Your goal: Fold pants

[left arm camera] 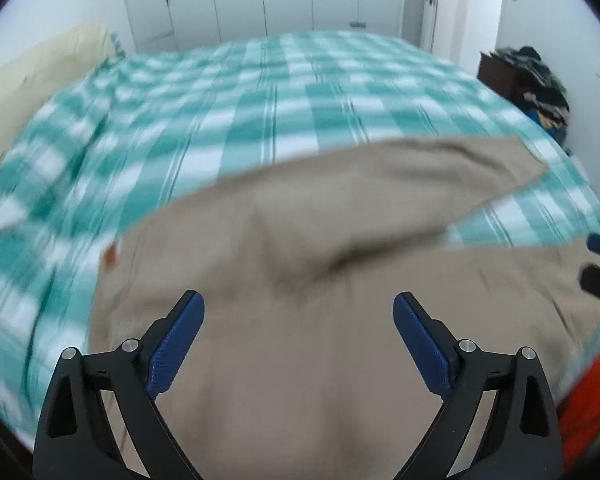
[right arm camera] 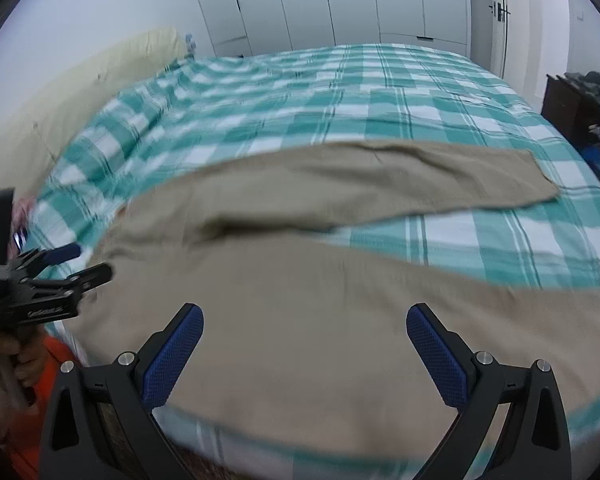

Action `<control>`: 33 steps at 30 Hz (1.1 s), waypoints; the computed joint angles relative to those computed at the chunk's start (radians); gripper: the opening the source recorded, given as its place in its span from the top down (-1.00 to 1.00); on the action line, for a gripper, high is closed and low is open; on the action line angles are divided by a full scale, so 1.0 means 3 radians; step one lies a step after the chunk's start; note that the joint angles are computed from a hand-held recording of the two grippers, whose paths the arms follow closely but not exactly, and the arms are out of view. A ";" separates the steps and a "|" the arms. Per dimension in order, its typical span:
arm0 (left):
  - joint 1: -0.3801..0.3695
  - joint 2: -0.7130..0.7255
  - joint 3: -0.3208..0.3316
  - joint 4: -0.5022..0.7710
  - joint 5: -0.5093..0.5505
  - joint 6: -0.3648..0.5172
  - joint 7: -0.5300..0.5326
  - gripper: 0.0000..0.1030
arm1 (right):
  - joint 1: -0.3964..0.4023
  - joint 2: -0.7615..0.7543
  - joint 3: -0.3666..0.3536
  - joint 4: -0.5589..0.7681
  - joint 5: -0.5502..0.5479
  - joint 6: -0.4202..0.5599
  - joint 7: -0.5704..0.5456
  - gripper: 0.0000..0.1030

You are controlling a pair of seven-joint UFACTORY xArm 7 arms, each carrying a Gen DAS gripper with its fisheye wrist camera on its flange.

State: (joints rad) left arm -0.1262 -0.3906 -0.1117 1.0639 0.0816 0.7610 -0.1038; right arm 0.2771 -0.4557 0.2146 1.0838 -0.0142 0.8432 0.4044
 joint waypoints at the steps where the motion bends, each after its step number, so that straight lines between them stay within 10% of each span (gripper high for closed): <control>1: 0.0046 0.0189 -0.0053 0.0115 0.0074 -0.0089 -0.0103 -0.87 | -0.0008 0.0118 -0.0057 0.0072 0.0033 -0.0108 -0.0055 -0.95; 7: 0.0099 0.1470 -0.0072 0.0841 0.0963 -0.0166 -0.1102 -0.81 | -0.0014 0.1247 -0.0304 0.0972 0.0388 -0.0532 -0.0644 -0.95; 9: 0.0065 0.1660 0.0028 0.0868 0.0792 -0.0046 -0.1018 -0.79 | -0.0013 0.1615 -0.0323 0.1274 0.0776 -0.0608 -0.1084 -0.95; 14: 0.0027 0.1454 0.0191 0.0209 0.0729 -0.0798 -0.0982 -0.85 | -0.0305 0.2511 -0.0219 0.1996 0.1566 -0.0199 -0.1988 -0.95; 21: 0.0026 0.1428 0.0222 0.0081 0.0773 -0.1043 -0.1056 -0.90 | -0.1053 0.2973 -0.0529 0.2351 0.0939 0.0082 -0.2023 -0.76; 25: 0.0020 0.1502 0.0223 0.0129 0.0757 -0.1105 -0.1075 -0.93 | -0.0911 0.3231 -0.1367 0.2873 -0.0042 0.0259 -0.1187 -0.78; 31: 0.0009 0.1518 0.0244 0.0109 0.0744 -0.1181 -0.1082 -0.95 | -0.1418 0.3870 -0.0942 0.4089 0.0083 0.0695 -0.1282 -0.74; 33: 0.0007 0.1514 0.0249 0.0089 0.0750 -0.1211 -0.1093 -0.96 | -0.1436 0.4258 -0.0931 0.4674 0.0020 0.1063 -0.1201 -0.36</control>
State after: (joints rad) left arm -0.1241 0.0635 -0.0371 1.0906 0.3068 0.3976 -0.4317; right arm -0.1537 0.8218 -0.0646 2.4860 -0.0080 1.1621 0.0441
